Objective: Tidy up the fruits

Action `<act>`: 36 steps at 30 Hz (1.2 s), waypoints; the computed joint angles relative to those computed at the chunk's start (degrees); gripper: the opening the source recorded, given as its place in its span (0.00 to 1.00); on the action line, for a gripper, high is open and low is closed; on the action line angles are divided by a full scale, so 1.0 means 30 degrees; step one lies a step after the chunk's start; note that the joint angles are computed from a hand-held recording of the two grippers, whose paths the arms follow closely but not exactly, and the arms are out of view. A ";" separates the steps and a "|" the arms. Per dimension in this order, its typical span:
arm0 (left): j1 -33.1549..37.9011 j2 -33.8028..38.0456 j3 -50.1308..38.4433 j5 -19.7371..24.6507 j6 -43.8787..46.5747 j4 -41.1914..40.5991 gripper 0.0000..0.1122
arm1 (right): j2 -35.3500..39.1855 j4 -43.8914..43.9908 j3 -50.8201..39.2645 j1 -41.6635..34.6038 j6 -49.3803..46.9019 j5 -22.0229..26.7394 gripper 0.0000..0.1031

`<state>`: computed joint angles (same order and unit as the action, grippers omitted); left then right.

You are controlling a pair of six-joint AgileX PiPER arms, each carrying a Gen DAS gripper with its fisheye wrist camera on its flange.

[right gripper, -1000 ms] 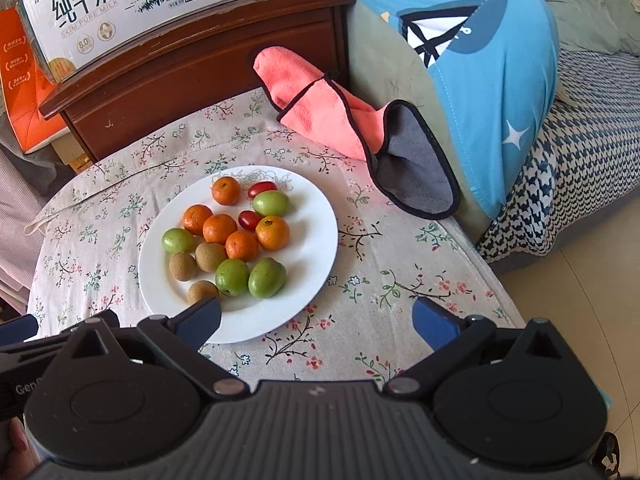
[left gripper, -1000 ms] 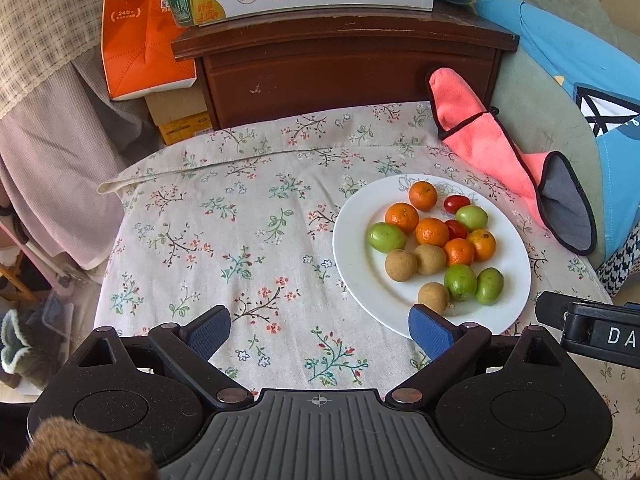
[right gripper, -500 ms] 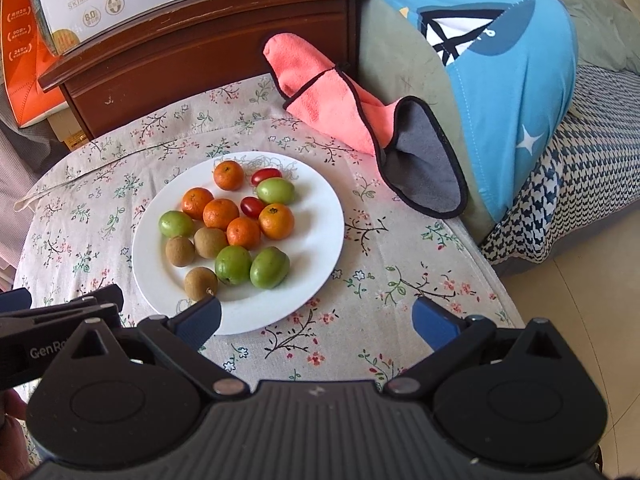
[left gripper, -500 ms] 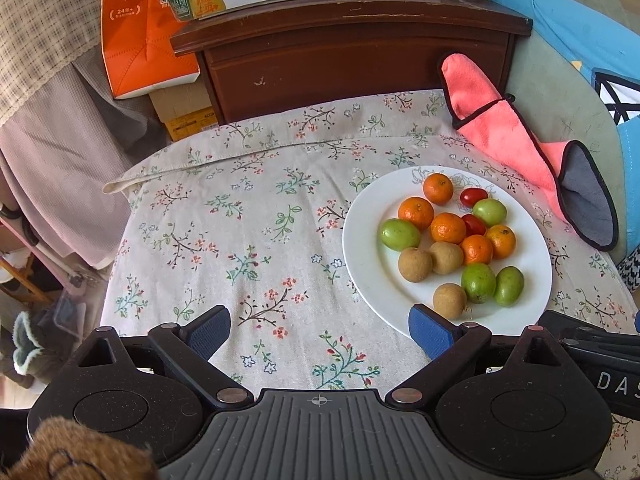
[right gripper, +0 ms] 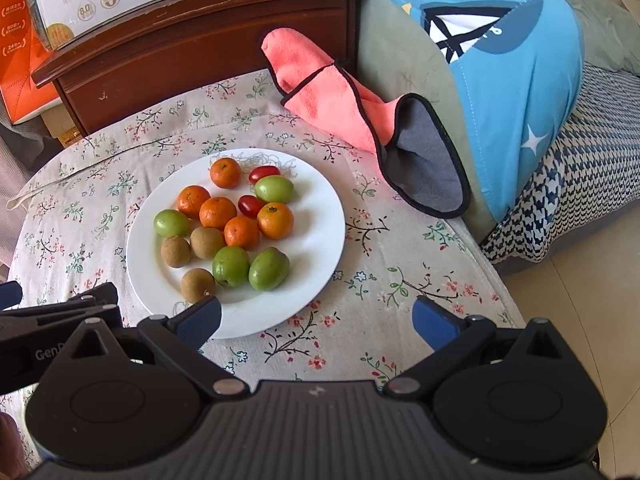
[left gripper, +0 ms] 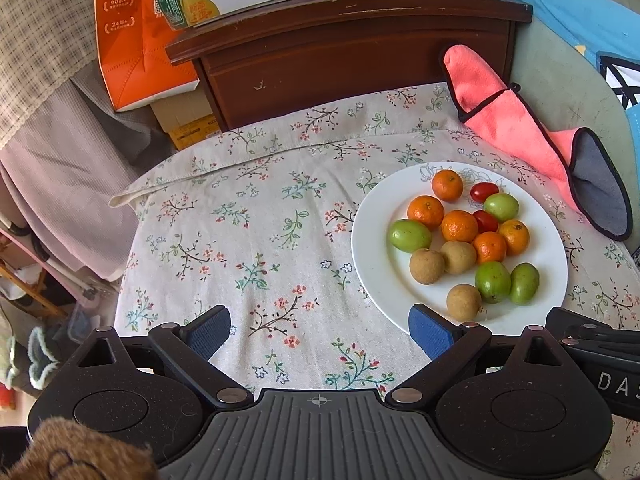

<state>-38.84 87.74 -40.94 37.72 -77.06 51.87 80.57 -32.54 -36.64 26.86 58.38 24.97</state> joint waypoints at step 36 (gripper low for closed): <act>0.0216 -0.0017 0.0778 -0.0024 0.0552 0.1564 0.86 | 0.0600 -0.0641 -0.0250 0.0632 0.0750 -0.0145 0.98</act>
